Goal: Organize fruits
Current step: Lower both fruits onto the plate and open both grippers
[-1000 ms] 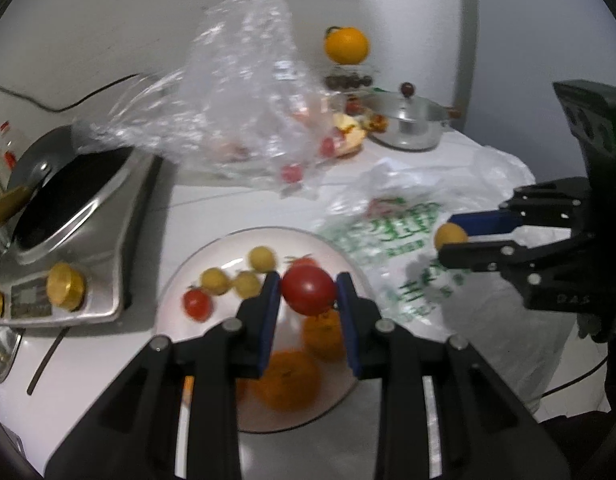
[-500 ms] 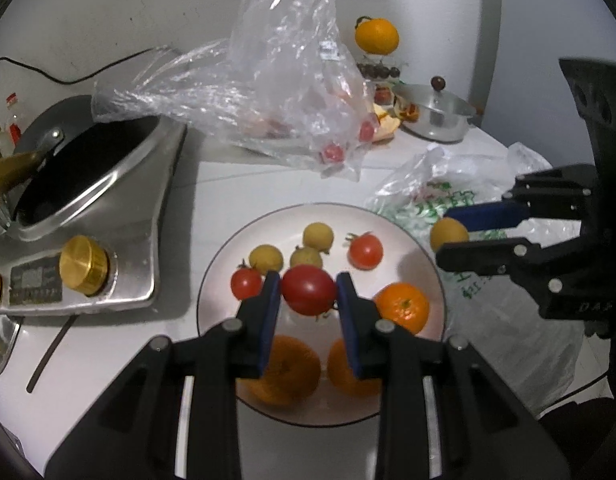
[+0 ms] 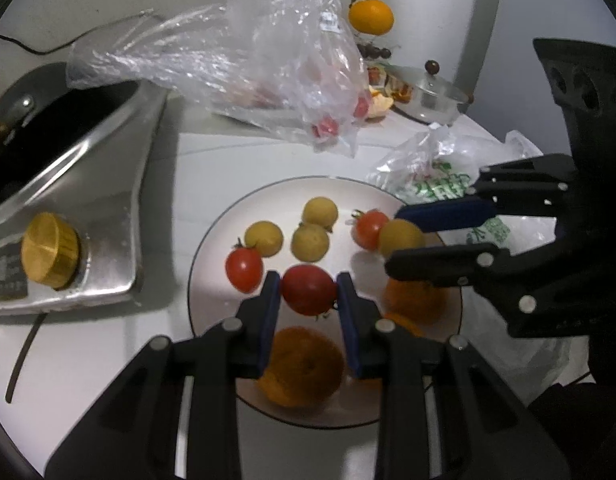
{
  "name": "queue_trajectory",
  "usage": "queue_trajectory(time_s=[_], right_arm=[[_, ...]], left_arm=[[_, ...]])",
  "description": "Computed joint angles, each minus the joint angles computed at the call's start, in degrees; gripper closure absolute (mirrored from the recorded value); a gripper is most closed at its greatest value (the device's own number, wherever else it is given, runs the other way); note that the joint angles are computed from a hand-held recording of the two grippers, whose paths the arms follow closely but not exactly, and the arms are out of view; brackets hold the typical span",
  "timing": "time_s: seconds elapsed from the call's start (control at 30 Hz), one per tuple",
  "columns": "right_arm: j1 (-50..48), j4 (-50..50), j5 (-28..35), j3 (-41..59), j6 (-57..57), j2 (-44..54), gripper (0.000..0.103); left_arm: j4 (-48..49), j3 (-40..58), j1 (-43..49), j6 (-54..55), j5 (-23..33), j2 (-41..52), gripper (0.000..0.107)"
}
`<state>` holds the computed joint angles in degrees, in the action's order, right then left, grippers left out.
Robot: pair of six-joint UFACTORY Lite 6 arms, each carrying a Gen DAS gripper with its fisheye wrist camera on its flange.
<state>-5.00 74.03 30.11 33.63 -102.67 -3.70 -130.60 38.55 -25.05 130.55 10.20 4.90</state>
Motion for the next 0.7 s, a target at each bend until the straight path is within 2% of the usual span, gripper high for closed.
queue_trajectory(time_s=[0.13,0.33,0.7], right_arm=[[1.1,0.0,-0.3,0.9,0.0,1.9,0.073],[3.2,-1.9,-0.6,2.6,-1.0,5.1,0.073],[5.0,-9.9,-1.1,9.0,3.8,13.1,0.073]], left_arm=[[12.5,1.0,1.8,-9.5,2.6,1.8,0.078],[23.4,2.0,4.2,-15.8,7.0,3.7,0.077],[27.8,2.7,6.5,-17.8,9.3,4.5,0.076]])
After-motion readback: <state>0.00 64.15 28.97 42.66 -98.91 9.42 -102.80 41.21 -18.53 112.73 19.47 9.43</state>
